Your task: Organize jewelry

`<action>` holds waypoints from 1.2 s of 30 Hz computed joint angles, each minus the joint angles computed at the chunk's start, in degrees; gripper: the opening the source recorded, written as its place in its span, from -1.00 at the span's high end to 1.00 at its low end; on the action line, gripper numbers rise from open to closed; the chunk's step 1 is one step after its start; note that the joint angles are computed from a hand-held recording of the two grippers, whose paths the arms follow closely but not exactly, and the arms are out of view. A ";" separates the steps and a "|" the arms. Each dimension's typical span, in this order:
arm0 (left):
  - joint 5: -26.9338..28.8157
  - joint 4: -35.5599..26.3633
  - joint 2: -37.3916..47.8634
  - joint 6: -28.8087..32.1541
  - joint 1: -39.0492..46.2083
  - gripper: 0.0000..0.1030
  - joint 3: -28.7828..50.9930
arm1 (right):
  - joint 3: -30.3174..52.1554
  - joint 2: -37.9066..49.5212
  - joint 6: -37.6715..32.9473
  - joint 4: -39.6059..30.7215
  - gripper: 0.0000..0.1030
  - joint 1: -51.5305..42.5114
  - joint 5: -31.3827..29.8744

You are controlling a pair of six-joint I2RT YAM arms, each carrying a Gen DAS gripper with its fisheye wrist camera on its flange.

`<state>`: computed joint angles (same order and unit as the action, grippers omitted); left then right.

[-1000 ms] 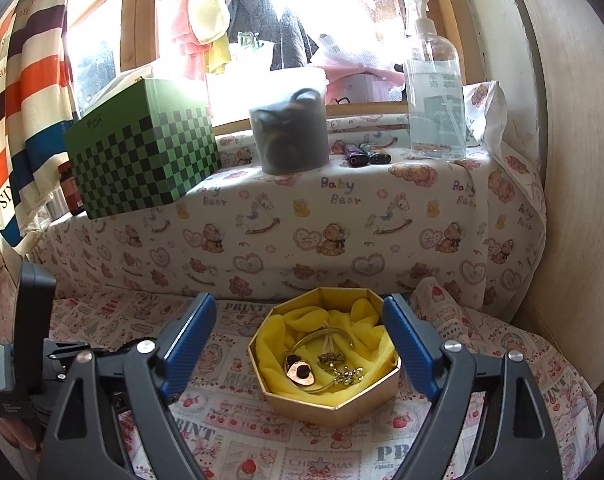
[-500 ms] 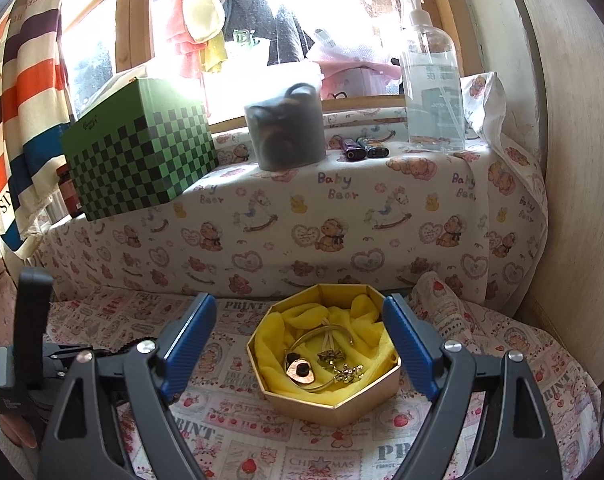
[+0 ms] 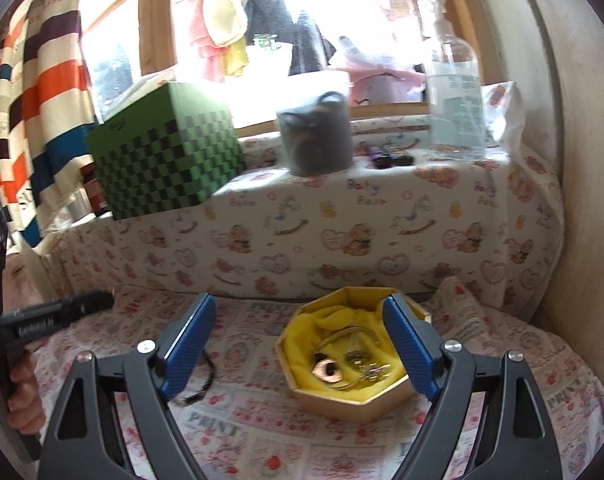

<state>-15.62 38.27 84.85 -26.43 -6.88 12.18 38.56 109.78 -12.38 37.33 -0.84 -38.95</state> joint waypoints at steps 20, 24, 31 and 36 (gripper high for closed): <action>-1.97 0.78 -4.88 -1.63 3.99 0.66 -3.98 | 7.00 5.54 -13.56 -22.83 -0.55 23.57 20.11; -3.15 0.59 -4.50 -1.58 3.76 0.66 -3.76 | 10.14 8.64 -11.89 -23.54 -0.47 25.12 23.69; -0.46 -0.08 -5.87 -1.76 5.46 0.66 -4.14 | 11.02 10.52 -11.09 -22.37 0.43 25.10 22.89; -2.01 -0.40 -6.05 -1.58 4.45 0.66 -4.06 | 11.36 10.78 -12.47 -22.22 0.77 25.52 23.70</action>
